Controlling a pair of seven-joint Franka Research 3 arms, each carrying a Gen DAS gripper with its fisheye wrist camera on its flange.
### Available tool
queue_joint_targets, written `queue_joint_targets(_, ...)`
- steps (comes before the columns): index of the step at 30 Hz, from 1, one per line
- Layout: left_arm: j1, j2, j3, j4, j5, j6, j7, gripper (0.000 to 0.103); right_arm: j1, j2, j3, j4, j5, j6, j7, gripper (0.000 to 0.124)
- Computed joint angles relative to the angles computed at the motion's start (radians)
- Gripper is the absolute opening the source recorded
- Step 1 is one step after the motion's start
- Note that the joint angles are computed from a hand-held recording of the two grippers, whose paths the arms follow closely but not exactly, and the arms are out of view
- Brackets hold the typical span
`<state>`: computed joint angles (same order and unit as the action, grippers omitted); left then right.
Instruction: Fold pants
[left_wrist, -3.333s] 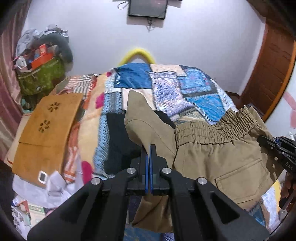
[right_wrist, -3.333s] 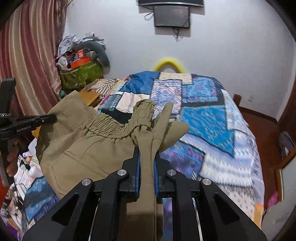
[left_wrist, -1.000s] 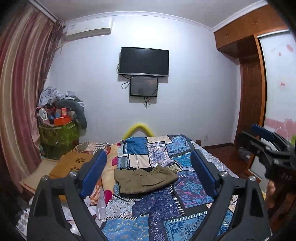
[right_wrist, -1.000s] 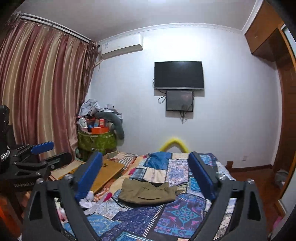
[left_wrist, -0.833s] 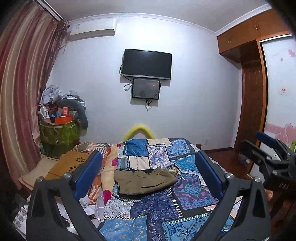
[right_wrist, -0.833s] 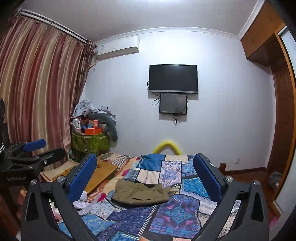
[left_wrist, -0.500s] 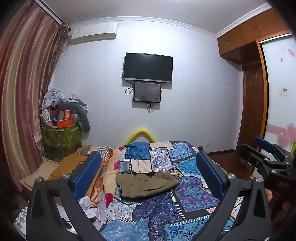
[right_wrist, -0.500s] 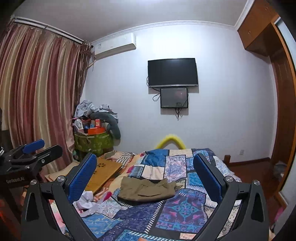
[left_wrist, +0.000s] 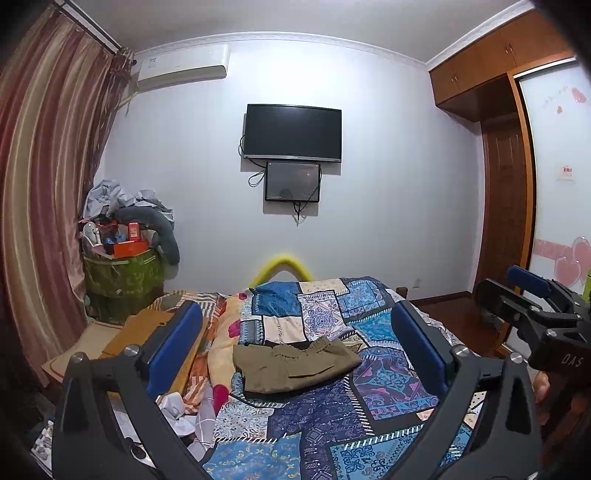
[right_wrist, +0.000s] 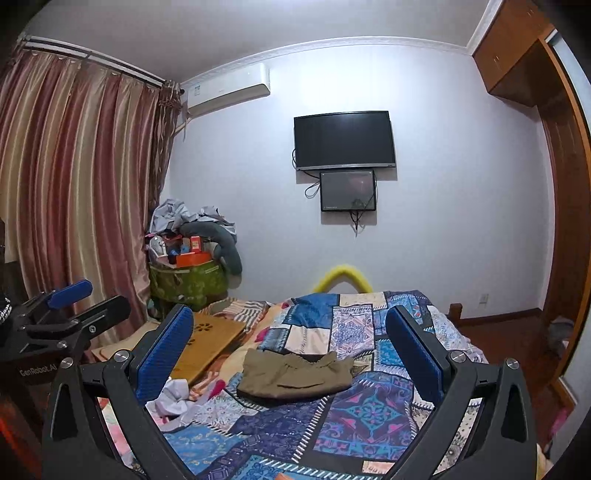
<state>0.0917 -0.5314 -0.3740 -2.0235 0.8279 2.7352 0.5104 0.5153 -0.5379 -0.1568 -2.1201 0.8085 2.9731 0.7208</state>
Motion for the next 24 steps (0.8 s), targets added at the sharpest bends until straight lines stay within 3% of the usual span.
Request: queue_joint_targets(24, -0.016, 0.014, 0.017, -0.003, -0.021, 0.022, 0.043, 0.103, -0.026, -0.012, 0.013, -0.006, -0.028, -0.023, 0.055, 0.103)
